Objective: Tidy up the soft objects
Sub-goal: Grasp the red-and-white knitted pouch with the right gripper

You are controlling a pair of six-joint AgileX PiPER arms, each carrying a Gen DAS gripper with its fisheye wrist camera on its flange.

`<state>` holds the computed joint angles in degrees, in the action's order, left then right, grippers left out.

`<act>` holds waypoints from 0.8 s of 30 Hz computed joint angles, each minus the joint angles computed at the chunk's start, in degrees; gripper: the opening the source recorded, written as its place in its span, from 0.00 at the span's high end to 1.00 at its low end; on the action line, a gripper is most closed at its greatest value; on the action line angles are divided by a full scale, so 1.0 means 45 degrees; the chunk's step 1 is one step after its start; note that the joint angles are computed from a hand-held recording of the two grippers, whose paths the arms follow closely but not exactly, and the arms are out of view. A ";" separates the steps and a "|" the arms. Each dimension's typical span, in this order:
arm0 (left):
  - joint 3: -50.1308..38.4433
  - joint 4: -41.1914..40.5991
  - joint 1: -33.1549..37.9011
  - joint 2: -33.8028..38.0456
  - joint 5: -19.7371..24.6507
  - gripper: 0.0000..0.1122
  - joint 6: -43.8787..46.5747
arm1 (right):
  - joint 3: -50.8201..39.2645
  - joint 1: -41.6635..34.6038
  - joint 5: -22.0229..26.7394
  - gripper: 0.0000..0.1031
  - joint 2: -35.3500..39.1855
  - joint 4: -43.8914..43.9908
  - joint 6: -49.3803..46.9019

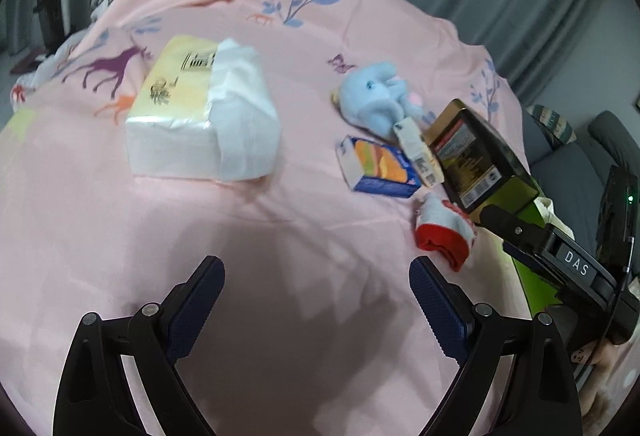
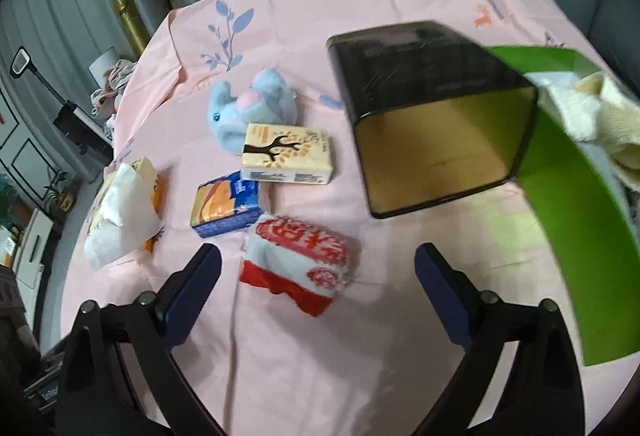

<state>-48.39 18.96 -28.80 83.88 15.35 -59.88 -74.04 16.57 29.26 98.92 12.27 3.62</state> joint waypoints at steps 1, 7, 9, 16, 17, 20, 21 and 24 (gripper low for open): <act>-0.0007 0.0352 -0.0058 0.0012 0.0071 0.17 -0.0354 | -0.0191 0.0019 0.0103 0.08 0.0206 0.0141 -0.0036; -0.0188 0.1856 -0.0458 0.0160 0.0818 0.17 -0.1618 | -0.1202 0.0151 0.0970 0.23 0.1454 0.0945 -0.0525; -0.0222 0.1664 -0.0402 0.0204 0.0853 0.16 -0.1377 | -0.1316 0.0254 0.1009 0.35 0.1679 0.0858 -0.0499; -0.0319 0.1196 -0.0261 0.0334 0.0998 0.17 -0.0815 | -0.1114 0.0432 0.0826 0.46 0.1482 0.0106 -0.0486; -0.0326 0.1215 -0.0273 0.0318 0.1035 0.17 -0.0807 | -0.1119 0.0428 0.0941 0.46 0.1408 0.0185 -0.0689; -0.0338 0.1670 -0.0396 0.0278 0.1261 0.16 -0.1260 | -0.1359 0.0275 0.1947 0.46 0.1227 0.1499 -0.2394; -0.0307 0.1751 -0.0404 0.0231 0.1282 0.17 -0.1336 | -0.1512 0.0329 0.2537 0.46 0.1142 0.1651 -0.2846; -0.0256 0.1533 -0.0357 0.0081 0.1273 0.16 -0.1109 | -0.1544 0.0508 0.3311 0.46 0.0862 0.2078 -0.3995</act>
<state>-49.54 25.86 -30.40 84.24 21.08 -64.87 -80.99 18.85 44.16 102.80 21.63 -14.36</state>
